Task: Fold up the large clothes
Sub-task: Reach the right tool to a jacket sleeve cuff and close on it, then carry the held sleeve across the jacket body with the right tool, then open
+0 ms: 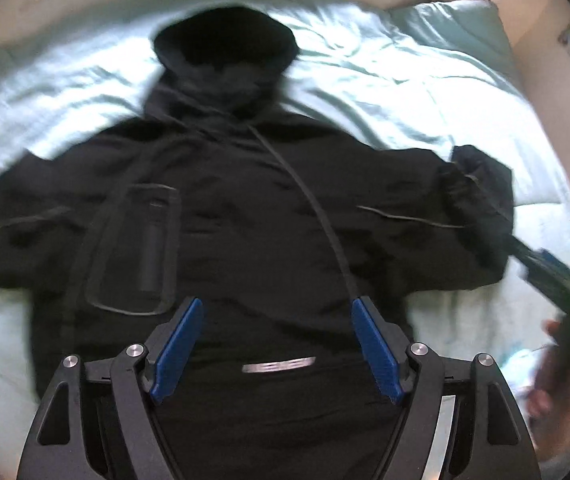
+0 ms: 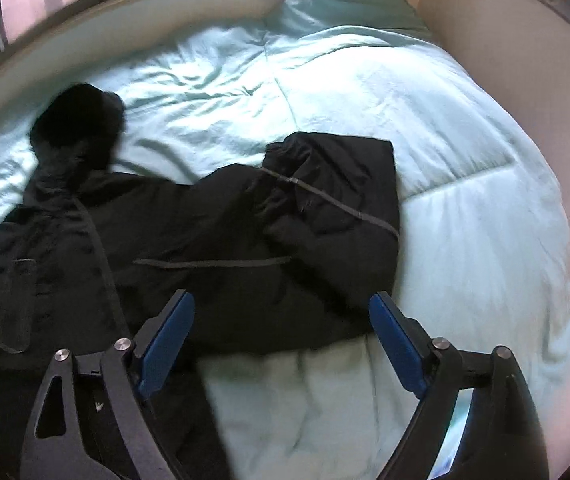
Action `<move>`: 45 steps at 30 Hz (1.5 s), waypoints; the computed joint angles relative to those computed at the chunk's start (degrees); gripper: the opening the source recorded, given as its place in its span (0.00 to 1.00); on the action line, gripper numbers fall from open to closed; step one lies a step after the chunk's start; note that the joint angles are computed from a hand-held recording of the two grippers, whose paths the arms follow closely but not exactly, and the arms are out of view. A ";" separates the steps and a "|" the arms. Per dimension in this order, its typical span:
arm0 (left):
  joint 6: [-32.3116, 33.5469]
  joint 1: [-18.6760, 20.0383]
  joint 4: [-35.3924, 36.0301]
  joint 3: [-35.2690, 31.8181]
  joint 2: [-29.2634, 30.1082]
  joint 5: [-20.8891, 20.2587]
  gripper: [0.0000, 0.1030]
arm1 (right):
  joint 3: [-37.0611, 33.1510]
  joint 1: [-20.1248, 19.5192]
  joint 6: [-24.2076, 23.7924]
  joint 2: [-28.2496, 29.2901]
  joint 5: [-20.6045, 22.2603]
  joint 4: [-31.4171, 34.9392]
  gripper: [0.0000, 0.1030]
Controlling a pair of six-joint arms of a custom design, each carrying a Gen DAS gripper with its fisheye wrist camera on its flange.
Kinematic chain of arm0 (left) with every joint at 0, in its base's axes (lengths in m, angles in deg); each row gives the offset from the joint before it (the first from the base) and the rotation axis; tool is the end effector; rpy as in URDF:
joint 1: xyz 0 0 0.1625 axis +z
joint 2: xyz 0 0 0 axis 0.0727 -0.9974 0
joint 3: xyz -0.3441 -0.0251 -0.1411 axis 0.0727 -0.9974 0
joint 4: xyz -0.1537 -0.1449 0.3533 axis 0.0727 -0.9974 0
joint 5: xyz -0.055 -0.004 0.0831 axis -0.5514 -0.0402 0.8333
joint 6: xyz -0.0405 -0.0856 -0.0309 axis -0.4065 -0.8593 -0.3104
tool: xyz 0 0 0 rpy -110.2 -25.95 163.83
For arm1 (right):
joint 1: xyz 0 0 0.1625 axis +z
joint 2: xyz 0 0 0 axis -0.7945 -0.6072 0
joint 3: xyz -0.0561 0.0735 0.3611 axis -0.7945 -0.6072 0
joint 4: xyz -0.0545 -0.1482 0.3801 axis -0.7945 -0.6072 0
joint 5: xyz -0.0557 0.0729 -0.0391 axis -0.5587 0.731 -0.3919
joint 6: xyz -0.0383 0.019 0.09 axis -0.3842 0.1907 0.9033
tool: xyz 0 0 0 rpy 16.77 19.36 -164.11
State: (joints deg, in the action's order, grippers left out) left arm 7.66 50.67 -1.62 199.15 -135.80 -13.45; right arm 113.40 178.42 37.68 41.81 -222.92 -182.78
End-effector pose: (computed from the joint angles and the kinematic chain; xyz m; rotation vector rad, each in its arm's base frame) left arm -0.0277 -0.3876 0.4338 -0.2438 2.4633 -0.5549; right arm 0.4231 -0.4962 0.0096 0.4388 -2.2099 0.5361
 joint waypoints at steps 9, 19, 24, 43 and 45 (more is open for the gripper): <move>3.31 2.76 -2.03 -2.06 10.04 12.61 0.76 | -19.98 -6.20 -11.79 18.91 -8.63 -1.36 0.85; 13.89 7.53 -13.25 -5.03 18.63 8.80 0.76 | -22.89 -8.42 -8.81 19.40 -7.49 2.52 0.18; 17.87 5.21 -16.76 -5.28 21.42 7.15 0.76 | -11.11 -7.91 -5.46 5.67 1.08 -1.16 0.16; 33.13 7.30 -35.20 -10.97 46.18 -1.20 0.76 | 25.14 -21.71 6.38 -36.71 13.48 -5.09 0.44; 33.03 8.18 -34.95 -11.64 47.45 -2.43 0.76 | 25.64 -21.75 3.47 -37.26 17.73 -7.92 0.73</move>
